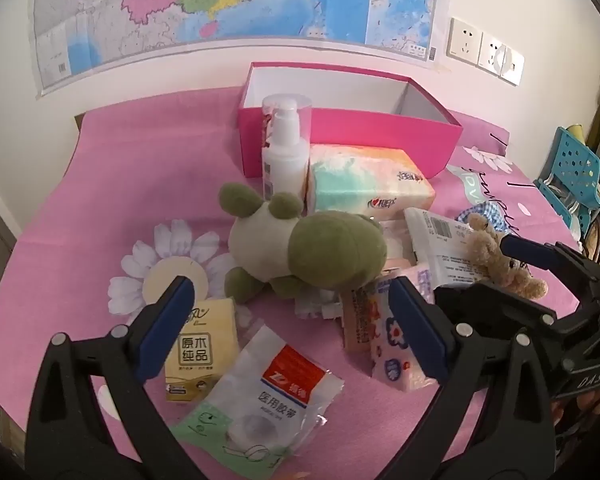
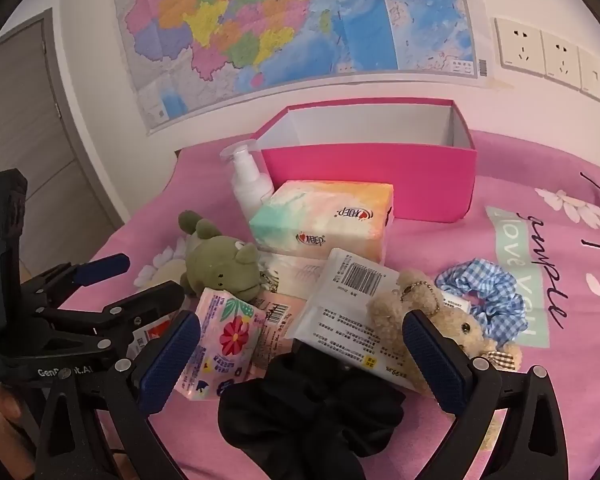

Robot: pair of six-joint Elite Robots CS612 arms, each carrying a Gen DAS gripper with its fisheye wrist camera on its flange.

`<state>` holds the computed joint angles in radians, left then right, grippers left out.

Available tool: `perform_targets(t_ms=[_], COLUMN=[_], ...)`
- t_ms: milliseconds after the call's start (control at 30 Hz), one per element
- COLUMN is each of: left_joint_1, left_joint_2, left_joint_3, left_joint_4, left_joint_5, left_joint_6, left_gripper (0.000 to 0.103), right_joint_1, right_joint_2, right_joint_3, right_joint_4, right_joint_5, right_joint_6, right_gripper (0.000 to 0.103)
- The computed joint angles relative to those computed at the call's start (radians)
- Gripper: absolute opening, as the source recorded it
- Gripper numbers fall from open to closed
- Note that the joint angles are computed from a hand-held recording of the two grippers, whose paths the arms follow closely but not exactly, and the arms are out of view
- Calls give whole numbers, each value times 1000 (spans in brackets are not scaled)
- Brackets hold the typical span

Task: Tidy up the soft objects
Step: 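Reach the right gripper to the green frog plush and grasp it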

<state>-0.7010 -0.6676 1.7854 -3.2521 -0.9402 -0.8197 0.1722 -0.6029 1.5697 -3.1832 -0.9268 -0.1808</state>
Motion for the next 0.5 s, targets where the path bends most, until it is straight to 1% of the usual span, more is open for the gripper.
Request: perform_targets(t_ms=[100, 133, 233, 333, 367, 500], left_joint_1=[9, 16, 21, 36, 45, 64], left_joint_2=[0, -2, -4, -1, -2, -7], left_joint_3=[7, 15, 24, 27, 31, 39], left_joint_4=[-16, -34, -47, -73, -87, -101], left_joint_5=[-12, -25, -36, -35, -61, -74], left_joint_6=[11, 14, 22, 38, 28, 26], left_gripper=[98, 98, 98, 98, 97, 93], right_joint_1=[0, 0, 1, 3, 5, 18], right_joint_2=[4, 5, 9, 14, 15, 26], right_joint_3=[-7, -10, -23, -43, -50, -97], right_joint_4=[23, 31, 62, 95, 106, 179], right_joint_5=[20, 24, 48, 87, 93, 140], right_joint_6=[-8, -12, -29, -46, -50, -94], right_gripper=[103, 103, 102, 98, 96, 91])
